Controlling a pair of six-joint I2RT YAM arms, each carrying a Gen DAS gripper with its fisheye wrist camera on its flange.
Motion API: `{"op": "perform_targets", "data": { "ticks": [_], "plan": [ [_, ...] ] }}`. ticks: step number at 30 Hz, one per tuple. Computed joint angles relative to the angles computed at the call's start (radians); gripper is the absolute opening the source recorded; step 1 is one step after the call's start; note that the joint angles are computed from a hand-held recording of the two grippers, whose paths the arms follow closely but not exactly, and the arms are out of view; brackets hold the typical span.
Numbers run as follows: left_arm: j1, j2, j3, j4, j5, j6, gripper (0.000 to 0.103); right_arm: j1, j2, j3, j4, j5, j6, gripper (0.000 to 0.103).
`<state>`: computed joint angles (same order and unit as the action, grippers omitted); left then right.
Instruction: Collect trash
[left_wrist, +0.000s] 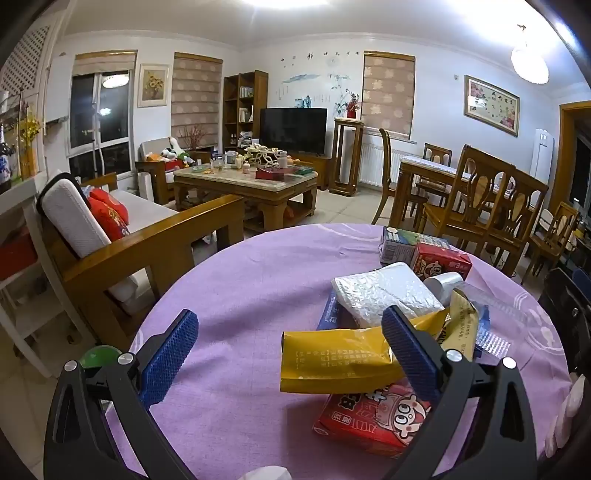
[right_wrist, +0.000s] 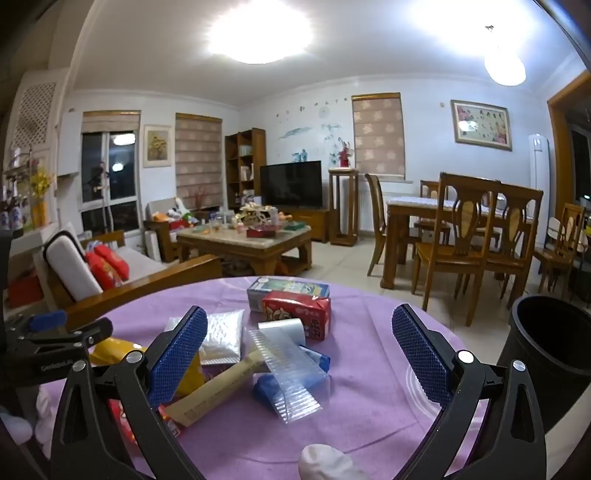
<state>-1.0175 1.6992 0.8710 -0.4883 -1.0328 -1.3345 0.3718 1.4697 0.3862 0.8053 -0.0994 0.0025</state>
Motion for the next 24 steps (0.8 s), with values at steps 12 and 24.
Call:
{"op": "perform_targets", "data": {
  "ticks": [12,24],
  "plan": [
    [0.004,-0.003,-0.006,0.005,-0.004,0.012,0.098,-0.001,-0.002,0.004,-0.014,0.0,0.001,0.099],
    [-0.003,0.007,0.004,-0.008,-0.017,0.004,0.098,-0.006,0.004,-0.001,-0.004,-0.006,0.006,0.099]
  ]
}}
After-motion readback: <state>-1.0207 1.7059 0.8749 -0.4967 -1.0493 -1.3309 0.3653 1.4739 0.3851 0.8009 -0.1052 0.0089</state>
